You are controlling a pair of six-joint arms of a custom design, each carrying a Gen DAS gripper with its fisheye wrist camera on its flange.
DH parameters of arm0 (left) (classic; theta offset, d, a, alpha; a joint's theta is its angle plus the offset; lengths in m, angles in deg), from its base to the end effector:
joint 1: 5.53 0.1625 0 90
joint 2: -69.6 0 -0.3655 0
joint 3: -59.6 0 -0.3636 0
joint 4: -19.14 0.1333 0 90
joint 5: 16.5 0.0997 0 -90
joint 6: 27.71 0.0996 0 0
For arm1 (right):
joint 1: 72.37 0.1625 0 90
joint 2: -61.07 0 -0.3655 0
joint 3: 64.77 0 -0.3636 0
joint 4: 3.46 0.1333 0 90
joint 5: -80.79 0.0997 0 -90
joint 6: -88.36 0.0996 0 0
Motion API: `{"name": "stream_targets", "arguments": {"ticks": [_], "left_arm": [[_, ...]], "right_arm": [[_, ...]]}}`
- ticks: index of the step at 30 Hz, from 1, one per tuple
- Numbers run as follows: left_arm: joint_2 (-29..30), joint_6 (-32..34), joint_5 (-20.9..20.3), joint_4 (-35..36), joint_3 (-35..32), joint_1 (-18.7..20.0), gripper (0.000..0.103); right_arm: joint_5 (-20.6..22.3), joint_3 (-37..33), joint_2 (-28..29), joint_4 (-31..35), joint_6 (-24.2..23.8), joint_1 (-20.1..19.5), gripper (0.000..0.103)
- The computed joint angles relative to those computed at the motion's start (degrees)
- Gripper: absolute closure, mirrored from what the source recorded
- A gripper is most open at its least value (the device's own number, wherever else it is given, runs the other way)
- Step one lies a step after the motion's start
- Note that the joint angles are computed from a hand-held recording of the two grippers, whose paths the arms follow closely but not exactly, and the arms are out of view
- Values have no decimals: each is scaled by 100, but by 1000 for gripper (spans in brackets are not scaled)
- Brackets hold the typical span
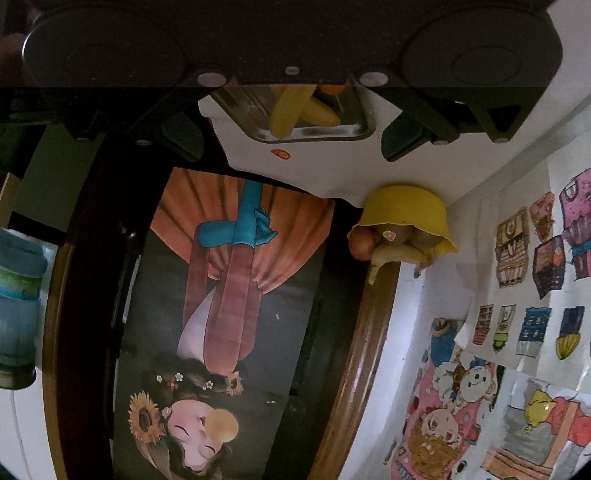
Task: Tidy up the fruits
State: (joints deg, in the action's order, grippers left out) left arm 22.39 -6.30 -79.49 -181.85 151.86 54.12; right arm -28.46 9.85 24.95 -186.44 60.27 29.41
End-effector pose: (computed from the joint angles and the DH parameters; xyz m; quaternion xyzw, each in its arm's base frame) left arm -0.1627 -0.6311 0.2283 0.2417 0.7894 -0.5428 0.1541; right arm 0.2442 -0.6787 0.1781 0.2269 -0.8501 0.4256 0.2112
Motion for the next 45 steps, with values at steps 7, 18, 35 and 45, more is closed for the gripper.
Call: {"name": "stream_targets", "arguments": {"ticks": [7, 18, 35, 45], "left_arm": [[-272, -150, 47, -99, 370, -48, 1], [-583, -257, 18, -321, 828, -39, 1], [-1181, -107, 1067, -805, 1976, -337, 1], [-1677, -396, 1371, -904, 2734, -379, 1]], "right_arm": [[-196, 324, -60, -503, -211, 178, 0], [-363, 808, 15, -1754, -711, 386, 0], [-1012, 1474, 380, -3305, -1188, 833, 0], [-1523, 1700, 595, -4169, -863, 1053, 0]]}}
